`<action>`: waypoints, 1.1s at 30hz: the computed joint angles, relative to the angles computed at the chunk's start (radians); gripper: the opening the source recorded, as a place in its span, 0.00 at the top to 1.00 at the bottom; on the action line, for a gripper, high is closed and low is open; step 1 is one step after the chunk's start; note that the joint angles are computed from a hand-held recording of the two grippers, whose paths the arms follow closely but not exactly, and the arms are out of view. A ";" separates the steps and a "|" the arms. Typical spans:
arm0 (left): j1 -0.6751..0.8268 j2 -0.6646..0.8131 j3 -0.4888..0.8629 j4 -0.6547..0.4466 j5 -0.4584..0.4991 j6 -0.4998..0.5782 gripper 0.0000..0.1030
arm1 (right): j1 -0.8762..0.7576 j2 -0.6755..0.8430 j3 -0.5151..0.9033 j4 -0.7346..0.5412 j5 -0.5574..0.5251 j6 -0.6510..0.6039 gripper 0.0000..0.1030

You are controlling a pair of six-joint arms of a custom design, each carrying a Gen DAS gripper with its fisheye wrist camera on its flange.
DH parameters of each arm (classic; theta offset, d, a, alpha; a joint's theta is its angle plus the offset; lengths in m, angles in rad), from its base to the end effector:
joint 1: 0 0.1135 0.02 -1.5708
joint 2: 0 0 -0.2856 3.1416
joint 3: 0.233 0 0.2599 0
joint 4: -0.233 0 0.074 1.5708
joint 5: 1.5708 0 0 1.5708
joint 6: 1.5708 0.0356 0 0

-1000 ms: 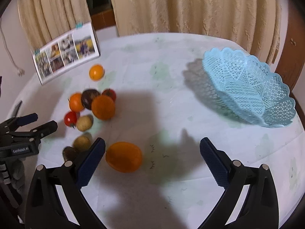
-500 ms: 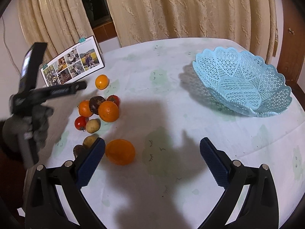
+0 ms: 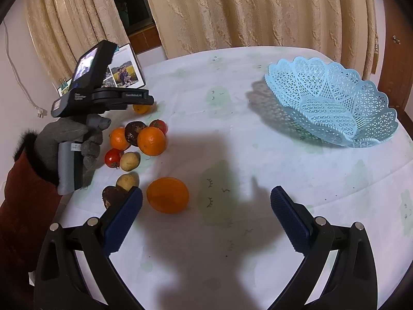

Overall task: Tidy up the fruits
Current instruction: 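Grasp an orange from the pile with the left gripper while the right gripper grasps the large orange, then carry the orange into the blue basket and open the right gripper while the left lifts its orange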

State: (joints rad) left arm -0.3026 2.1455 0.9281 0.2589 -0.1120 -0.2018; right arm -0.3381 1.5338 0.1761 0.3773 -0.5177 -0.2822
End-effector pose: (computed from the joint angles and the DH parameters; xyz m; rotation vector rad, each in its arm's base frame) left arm 0.3658 -0.1100 0.0472 0.0824 2.5202 -0.0620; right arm 0.1756 -0.0431 0.0773 -0.1263 2.4088 0.3831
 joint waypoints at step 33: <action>-0.026 -0.351 -0.232 0.086 0.090 0.030 0.62 | 0.169 0.064 0.013 0.061 0.108 0.119 0.58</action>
State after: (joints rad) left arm -0.3290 1.7947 0.6960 0.3447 -0.0222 -0.1722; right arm -0.1690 1.5981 0.1893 0.4386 -0.4098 -0.1634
